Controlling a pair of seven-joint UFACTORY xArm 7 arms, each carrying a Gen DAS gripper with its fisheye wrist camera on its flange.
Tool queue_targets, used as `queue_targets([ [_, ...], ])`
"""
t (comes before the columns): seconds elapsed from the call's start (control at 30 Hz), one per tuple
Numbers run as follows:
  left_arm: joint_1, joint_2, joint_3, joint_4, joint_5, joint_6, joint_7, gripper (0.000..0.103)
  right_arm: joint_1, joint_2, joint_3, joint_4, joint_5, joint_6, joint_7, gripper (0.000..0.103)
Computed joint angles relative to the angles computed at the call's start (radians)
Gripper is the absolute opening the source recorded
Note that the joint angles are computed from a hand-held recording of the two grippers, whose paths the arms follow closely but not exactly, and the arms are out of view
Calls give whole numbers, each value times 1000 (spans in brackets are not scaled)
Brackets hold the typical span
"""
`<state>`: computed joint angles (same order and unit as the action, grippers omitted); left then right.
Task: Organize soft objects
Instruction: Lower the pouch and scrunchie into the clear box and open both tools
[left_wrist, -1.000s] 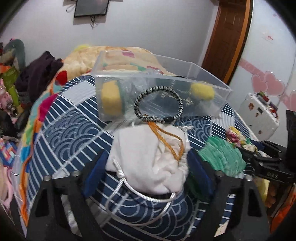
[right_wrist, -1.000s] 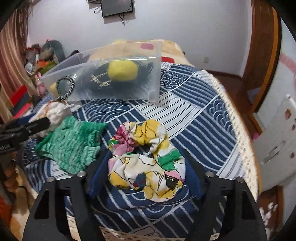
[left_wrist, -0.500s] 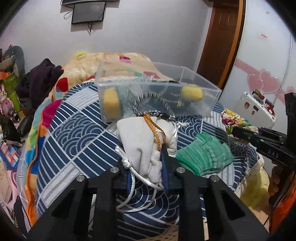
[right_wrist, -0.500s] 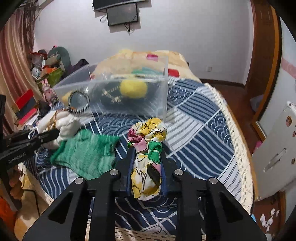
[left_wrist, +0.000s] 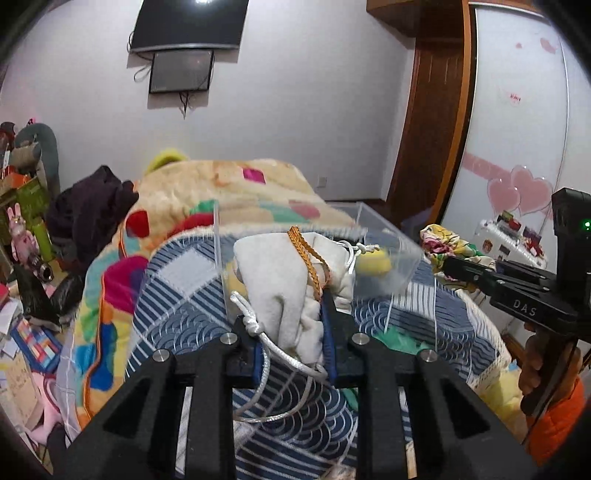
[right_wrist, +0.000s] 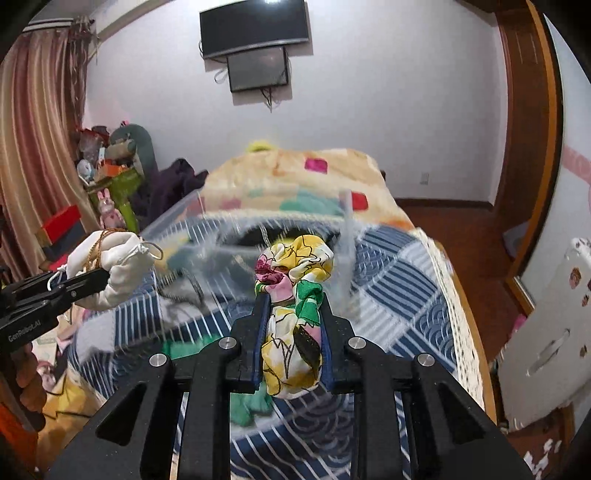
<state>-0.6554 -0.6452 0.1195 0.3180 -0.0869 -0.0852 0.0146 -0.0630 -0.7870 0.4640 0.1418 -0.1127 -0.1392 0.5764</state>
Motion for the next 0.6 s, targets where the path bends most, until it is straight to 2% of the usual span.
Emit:
queue_targets([
  [0.23, -4, 77, 17, 90, 12, -43, 0, 25, -73, 103, 44, 82, 23, -101, -30, 21],
  [0.4, -12, 183, 31, 173, 21, -61, -14, 25, -116, 191, 76, 157, 67, -133, -76, 21],
  [0.6, -34, 278, 51, 236, 30, -69, -32, 25, -180, 282, 152, 228, 136, -149, -135, 21],
])
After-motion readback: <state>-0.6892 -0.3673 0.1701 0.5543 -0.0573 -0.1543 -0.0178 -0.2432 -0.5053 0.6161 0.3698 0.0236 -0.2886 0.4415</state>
